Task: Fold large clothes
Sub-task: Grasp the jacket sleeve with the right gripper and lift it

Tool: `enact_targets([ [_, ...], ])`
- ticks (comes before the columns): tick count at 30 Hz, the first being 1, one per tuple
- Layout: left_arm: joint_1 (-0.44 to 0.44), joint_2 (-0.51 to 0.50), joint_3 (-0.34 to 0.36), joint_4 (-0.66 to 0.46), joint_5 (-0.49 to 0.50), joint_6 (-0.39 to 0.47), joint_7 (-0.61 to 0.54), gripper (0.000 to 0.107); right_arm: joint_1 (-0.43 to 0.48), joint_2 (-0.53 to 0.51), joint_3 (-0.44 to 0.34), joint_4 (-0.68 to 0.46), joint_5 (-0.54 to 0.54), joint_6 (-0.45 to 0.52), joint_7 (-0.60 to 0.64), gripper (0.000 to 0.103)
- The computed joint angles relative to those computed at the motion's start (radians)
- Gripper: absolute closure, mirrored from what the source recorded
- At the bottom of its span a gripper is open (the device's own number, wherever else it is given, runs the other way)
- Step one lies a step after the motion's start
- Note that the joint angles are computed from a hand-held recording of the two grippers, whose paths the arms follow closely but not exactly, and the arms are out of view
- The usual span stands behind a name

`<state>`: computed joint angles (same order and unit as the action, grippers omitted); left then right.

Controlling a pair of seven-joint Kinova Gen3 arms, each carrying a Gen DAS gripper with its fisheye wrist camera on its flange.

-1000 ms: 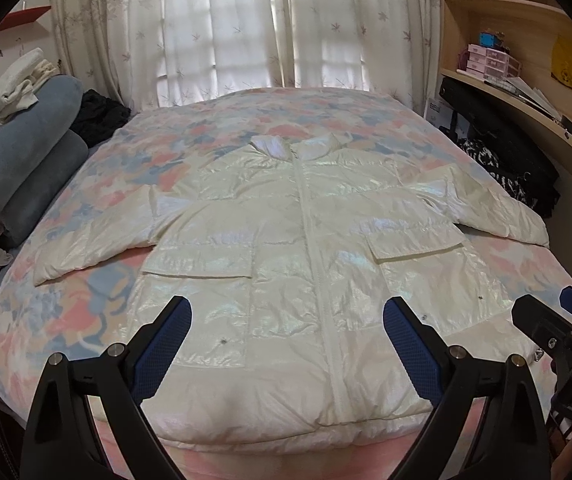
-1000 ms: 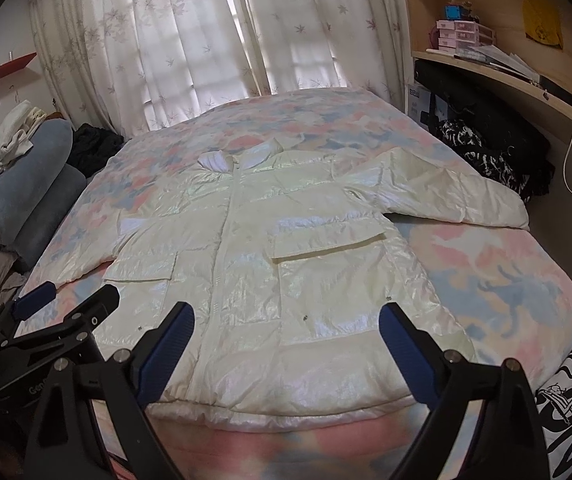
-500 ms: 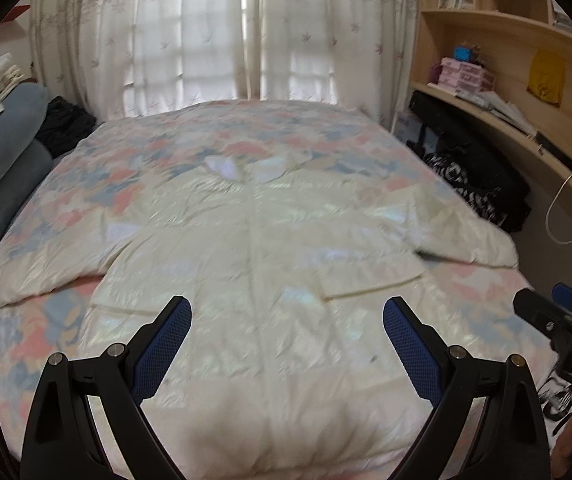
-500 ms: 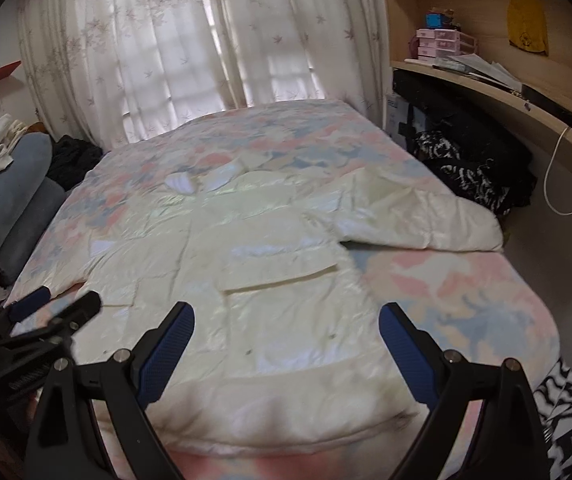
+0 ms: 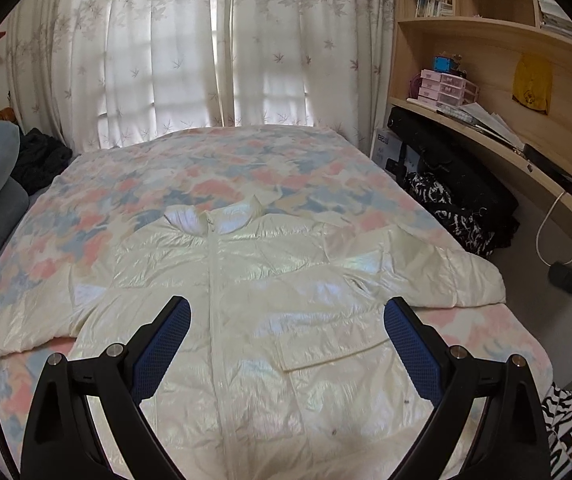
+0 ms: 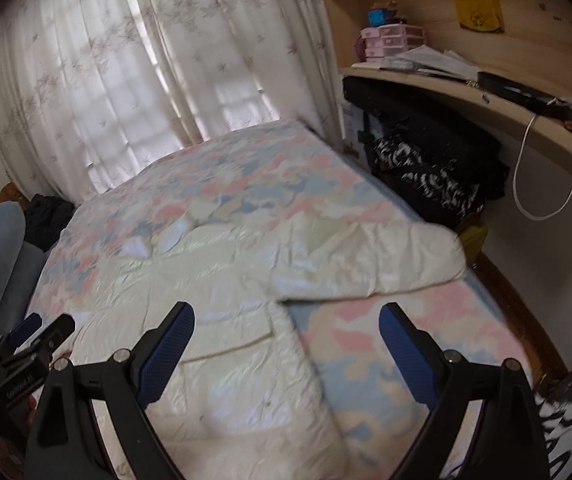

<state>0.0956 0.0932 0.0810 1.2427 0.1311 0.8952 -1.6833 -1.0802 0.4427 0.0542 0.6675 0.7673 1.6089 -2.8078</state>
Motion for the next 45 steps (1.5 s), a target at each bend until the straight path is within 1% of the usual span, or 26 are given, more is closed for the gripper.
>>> enact_targets([
  [2, 0.008, 0.01, 0.003, -0.007, -0.015, -0.004, 0.01, 0.011, 0.024, -0.001, 0.0, -0.016, -0.01, -0.002, 0.037, 0.009],
  [6, 0.039, 0.036, 0.009, -0.033, -0.07, -0.011, 0.044, 0.011, 0.046, -0.008, 0.007, -0.005, -0.007, -0.022, 0.061, 0.009],
  [9, 0.05, 0.054, 0.011, -0.049, -0.085, -0.013, 0.051, 0.011, 0.077, -0.011, 0.0, 0.005, -0.031, -0.044, 0.066, 0.009],
  [13, 0.071, 0.081, 0.01, -0.07, -0.116, -0.026, 0.08, 0.011, 0.122, -0.031, -0.015, 0.057, -0.067, -0.102, 0.057, 0.009],
  [17, 0.103, 0.128, 0.005, -0.113, -0.16, -0.029, 0.118, 0.011, 0.167, -0.048, -0.027, 0.117, -0.096, -0.15, 0.032, 0.009],
  [22, 0.143, 0.222, 0.006, -0.197, -0.193, -0.024, 0.127, 0.011, 0.293, -0.096, -0.056, 0.26, -0.197, -0.275, -0.04, 0.009],
  [26, 0.18, 0.314, -0.009, -0.285, -0.213, -0.001, 0.159, 0.011, 0.429, -0.124, -0.072, 0.397, -0.316, -0.4, -0.086, 0.009],
  [29, 0.209, 0.395, -0.027, -0.369, -0.231, 0.034, 0.193, 0.011, 0.508, -0.132, -0.077, 0.479, -0.39, -0.47, -0.11, 0.009],
  [31, 0.225, 0.458, -0.038, -0.443, -0.24, 0.083, 0.213, 0.011, 0.557, -0.136, -0.074, 0.542, -0.437, -0.517, -0.134, 0.009],
  [34, 0.219, 0.542, -0.033, -0.538, -0.215, 0.14, 0.227, 0.011, 0.619, -0.149, -0.076, 0.631, -0.502, -0.595, -0.158, 0.009],
  [35, 0.218, 0.556, -0.034, -0.55, -0.208, 0.143, 0.23, 0.011, 0.639, -0.154, -0.075, 0.665, -0.525, -0.625, -0.167, 0.009],
  [38, 0.221, 0.59, -0.04, -0.56, -0.197, 0.13, 0.245, 0.011, 0.669, -0.154, -0.07, 0.725, -0.554, -0.681, -0.197, 0.009],
  [40, 0.23, 0.625, -0.049, -0.599, -0.203, 0.152, 0.255, 0.011, 0.69, -0.148, -0.07, 0.748, -0.58, -0.71, -0.205, 0.009],
  [43, 0.234, 0.656, -0.052, -0.631, -0.202, 0.168, 0.262, 0.011, 0.715, -0.144, -0.071, 0.793, -0.616, -0.78, -0.21, 0.009],
  [45, 0.233, 0.669, -0.05, -0.643, -0.196, 0.174, 0.263, 0.011, 0.712, -0.137, -0.061, 0.807, -0.61, -0.806, -0.228, 0.009],
])
